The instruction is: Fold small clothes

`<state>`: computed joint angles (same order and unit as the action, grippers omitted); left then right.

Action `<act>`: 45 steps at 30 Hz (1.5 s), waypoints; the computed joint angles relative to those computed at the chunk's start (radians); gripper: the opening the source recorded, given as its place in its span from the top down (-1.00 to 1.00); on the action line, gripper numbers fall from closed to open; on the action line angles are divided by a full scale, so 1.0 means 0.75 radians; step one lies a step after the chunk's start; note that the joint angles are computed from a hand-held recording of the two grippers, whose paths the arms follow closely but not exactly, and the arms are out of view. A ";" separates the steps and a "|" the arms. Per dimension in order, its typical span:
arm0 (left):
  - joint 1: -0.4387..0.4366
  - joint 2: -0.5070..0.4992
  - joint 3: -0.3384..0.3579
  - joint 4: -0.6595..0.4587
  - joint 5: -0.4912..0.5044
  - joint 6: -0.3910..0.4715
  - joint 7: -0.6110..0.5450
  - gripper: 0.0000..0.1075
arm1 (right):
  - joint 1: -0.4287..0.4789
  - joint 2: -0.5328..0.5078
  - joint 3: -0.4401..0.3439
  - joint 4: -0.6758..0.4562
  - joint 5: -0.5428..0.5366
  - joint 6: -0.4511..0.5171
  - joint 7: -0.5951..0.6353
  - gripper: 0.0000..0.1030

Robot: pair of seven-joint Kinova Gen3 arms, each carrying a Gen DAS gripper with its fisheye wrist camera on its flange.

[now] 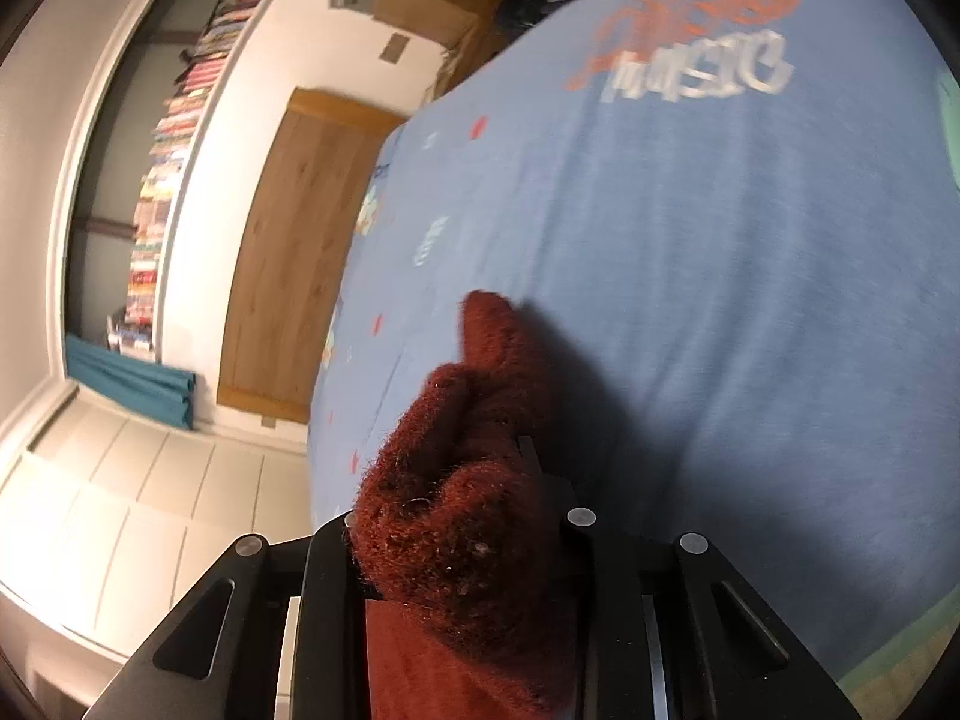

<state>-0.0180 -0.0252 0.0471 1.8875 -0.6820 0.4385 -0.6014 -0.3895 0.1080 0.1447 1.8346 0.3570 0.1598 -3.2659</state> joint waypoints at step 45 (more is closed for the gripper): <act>-0.261 -0.054 -0.103 -0.021 0.463 0.004 -0.332 -0.40 | -0.408 0.949 -0.238 -1.833 -0.391 1.327 1.878 0.49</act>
